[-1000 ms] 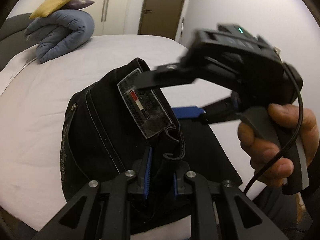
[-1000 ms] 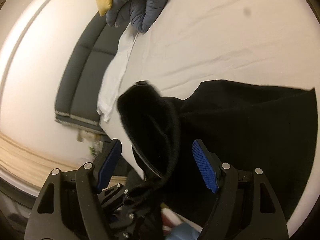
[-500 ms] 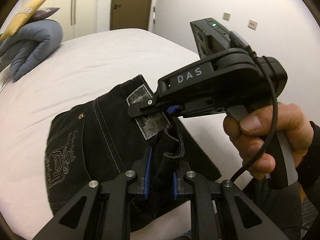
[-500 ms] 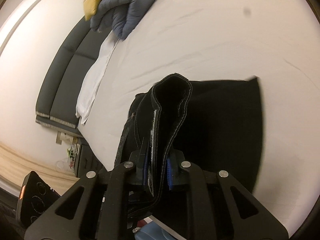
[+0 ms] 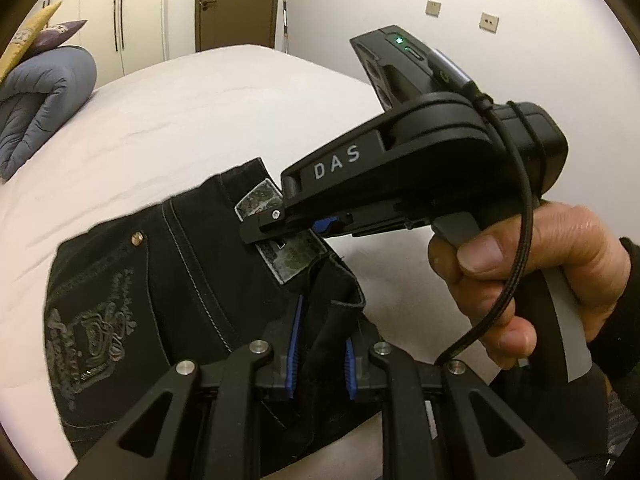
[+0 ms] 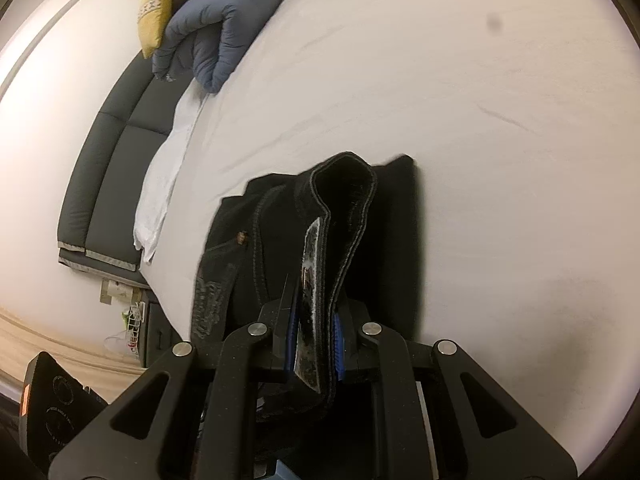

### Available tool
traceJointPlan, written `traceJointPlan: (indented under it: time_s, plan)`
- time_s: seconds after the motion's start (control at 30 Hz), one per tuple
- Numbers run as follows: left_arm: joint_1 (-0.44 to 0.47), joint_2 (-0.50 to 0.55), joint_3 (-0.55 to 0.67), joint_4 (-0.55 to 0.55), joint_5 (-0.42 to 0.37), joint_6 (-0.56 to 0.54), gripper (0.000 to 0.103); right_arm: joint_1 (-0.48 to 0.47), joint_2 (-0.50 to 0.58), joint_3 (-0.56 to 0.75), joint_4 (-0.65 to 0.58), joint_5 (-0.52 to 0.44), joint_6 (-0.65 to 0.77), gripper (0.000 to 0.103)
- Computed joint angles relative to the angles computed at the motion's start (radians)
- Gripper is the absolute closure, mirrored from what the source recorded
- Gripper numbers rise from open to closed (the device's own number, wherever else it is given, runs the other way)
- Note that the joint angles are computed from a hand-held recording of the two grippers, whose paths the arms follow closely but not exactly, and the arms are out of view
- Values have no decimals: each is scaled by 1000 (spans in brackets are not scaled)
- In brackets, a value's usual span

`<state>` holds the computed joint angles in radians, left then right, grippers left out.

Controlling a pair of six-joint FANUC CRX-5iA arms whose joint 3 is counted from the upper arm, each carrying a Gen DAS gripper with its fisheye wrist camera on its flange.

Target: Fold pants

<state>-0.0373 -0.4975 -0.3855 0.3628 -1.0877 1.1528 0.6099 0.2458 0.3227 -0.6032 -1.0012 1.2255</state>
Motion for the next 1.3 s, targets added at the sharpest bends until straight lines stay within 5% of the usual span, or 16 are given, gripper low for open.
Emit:
traceJointPlan:
  time_s: [0.17,0.3,0.43,0.53,0.7,0.87,0.97,1.07,1.17,1.3]
  plan:
    - [15,10,-37,48,1,-40,76,-20,-27,-97,-63,71,54,90]
    - [108,-19,-67,166,-67,-134,54,-78,-62,-174,-218,125,148,84]
    - [352,-137,-128,312,-206,-275,31,-56,-131,-249,-158,183,71,78]
    - [544,-178,-136,364,-305,-350,30,18,-210,-318,63,250,-115,77]
    - [737,-197,-150,394,-378,-364,31,75,-246,-273,102,224,-72,77]
    - [704,-123,-120,378,-313,-327,39,177,-148,-229,276,72,-168,81]
    - [659,-46,-79,373,-244,-328,50,209,-214,-345,321,192,-187,82]
    - [624,48,-7,307,-194,-291,62,239,-237,-384,397,208,-262,86]
    - [566,129,52,198,-150,-233,63,266,-222,-365,457,194,-319,89]
    - [547,97,10,96,-128,-231,68,267,-219,-371,461,218,-332,89]
